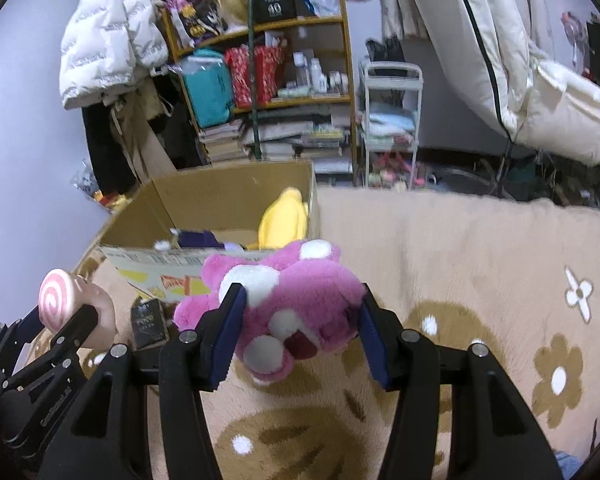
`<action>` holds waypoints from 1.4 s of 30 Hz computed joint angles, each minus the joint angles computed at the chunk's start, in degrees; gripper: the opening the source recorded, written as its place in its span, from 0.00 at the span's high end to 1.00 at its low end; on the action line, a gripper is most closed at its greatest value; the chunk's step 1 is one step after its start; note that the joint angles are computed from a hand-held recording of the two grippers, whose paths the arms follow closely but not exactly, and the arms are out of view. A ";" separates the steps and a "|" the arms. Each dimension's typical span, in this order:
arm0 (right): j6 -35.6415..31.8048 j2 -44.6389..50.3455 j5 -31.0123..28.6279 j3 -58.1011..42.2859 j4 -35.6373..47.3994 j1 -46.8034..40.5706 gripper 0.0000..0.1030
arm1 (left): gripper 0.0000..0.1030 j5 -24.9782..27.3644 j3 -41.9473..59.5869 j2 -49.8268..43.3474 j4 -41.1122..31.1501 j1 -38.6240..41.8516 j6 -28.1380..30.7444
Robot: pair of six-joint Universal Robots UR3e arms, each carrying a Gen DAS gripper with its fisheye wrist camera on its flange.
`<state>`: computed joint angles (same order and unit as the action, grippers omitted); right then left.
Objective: Organize soft objects
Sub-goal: 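Lift the swirl cushion with left tool while right tool lifts the pink bear, then lower both held items into the cardboard box and open both tools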
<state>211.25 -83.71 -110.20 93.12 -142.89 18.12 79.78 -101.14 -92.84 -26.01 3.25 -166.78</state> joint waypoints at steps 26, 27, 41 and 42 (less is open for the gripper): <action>-11.88 12.28 -8.39 -12.92 -16.09 2.63 0.44 | 0.40 -0.52 22.52 -14.58 6.82 -2.88 -0.03; -12.18 12.95 -8.04 -13.51 -16.25 2.42 0.44 | 0.40 -0.46 23.95 -15.71 6.42 -2.98 -0.01; -21.08 21.33 -5.74 -20.80 -15.43 -0.02 0.44 | 0.40 0.88 33.99 -26.71 2.20 -4.45 0.86; -20.77 21.89 -5.25 -21.18 -15.27 -0.19 0.44 | 0.40 0.83 34.28 -27.18 1.78 -4.47 0.81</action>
<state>190.48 -61.82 -115.45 71.94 -158.15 17.94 80.61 -66.85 -120.02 -24.23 -1.21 -165.97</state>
